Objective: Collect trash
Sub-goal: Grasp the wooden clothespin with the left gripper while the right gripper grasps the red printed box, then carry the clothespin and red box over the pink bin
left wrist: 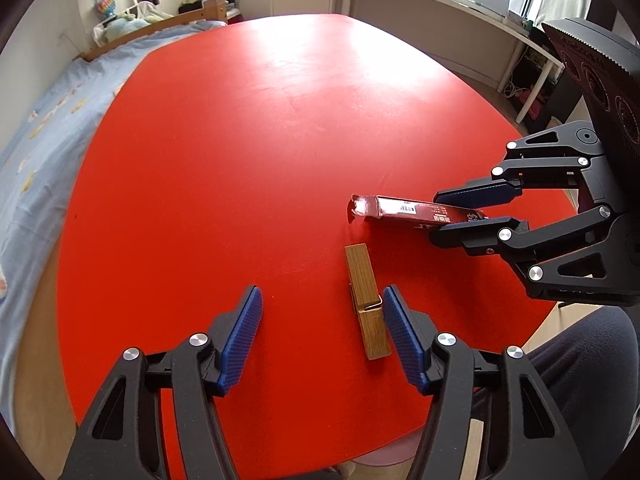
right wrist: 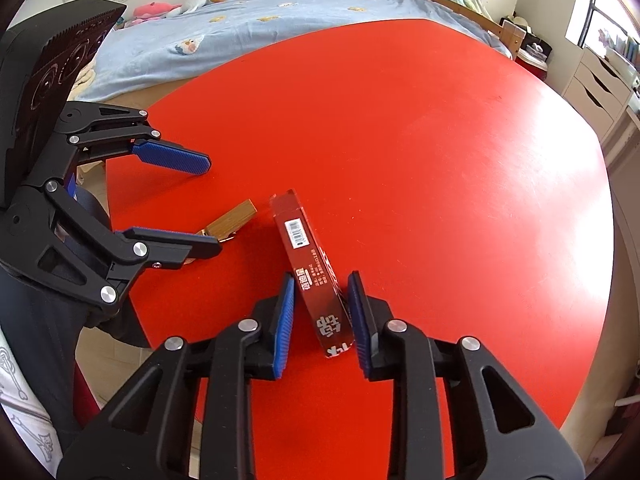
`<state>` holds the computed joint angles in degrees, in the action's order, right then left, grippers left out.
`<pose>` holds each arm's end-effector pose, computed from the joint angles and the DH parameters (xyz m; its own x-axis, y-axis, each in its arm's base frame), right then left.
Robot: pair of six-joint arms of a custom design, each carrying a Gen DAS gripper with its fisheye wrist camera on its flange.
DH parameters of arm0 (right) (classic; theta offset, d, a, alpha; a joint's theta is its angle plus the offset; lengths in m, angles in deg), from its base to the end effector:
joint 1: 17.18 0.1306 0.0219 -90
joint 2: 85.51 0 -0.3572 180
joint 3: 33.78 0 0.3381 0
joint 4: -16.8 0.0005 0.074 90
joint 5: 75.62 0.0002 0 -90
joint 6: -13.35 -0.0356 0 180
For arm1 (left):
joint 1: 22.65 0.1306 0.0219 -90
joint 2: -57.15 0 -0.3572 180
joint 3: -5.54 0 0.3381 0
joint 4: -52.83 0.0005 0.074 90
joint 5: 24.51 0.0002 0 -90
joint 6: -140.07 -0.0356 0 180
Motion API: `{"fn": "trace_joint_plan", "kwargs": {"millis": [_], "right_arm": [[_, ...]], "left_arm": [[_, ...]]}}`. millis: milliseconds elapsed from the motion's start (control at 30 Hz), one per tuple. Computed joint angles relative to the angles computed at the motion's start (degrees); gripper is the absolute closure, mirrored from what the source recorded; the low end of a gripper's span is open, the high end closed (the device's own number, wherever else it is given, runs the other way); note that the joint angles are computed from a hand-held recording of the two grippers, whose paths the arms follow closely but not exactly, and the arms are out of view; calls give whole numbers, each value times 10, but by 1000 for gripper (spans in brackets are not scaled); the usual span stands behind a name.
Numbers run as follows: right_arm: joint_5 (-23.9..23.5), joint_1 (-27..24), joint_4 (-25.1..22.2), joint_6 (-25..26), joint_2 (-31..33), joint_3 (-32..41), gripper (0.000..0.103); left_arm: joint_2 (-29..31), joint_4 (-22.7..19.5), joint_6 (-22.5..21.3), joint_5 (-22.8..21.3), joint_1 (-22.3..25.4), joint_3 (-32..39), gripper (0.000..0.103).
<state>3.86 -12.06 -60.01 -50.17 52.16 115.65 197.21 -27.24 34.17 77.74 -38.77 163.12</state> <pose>0.6596 0.0651 0.3411 -0.7350 -0.5060 -0.4514 -0.5499 0.8343 -0.0399 0.6397 -0.1933 0.3651 -0.7198 0.4867 -0.4949 0.5849 0.8093 -0.0548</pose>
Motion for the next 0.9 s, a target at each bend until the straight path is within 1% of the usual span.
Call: {"fn": "trace_joint_plan", "kwargs": {"millis": [33, 67, 133, 200, 267, 400, 533, 567, 700, 767, 900], "right_arm": [[1, 0, 6, -5, -5, -9, 89], [2, 0, 12, -10, -8, -16, 88], [2, 0, 17, -21, -12, -23, 89], [2, -1, 23, -32, -16, -31, 89], [2, -1, 29, -46, -21, -40, 89], [3, -3, 44, -76, -35, -64, 89], [3, -5, 68, -103, -67, -105, 89], [3, -5, 71, -108, -74, -113, 89], [5, -3, 92, -131, -115, -160, 89], [10, 0, 104, -143, -141, -191, 89], [18, 10, 132, -166, -197, -254, 89]], "left_arm": [[-3, -1, 0, 1, -1, -3, 61], [-2, -7, -1, 2, -1, 1, 65], [4, -19, -4, 4, 0, 14, 81], [14, -32, -5, 5, 0, 33, 90], [18, -41, -8, 12, 1, 43, 90], [20, -45, -13, 15, 2, 46, 90], [-1, -31, -17, 21, 2, 17, 90], [-1, -33, -20, 24, 4, 21, 90], [-27, -25, -29, 41, 9, -6, 90], [-48, -17, -35, 48, 9, -30, 90], [-102, 8, -47, 62, 11, -102, 90]]}}
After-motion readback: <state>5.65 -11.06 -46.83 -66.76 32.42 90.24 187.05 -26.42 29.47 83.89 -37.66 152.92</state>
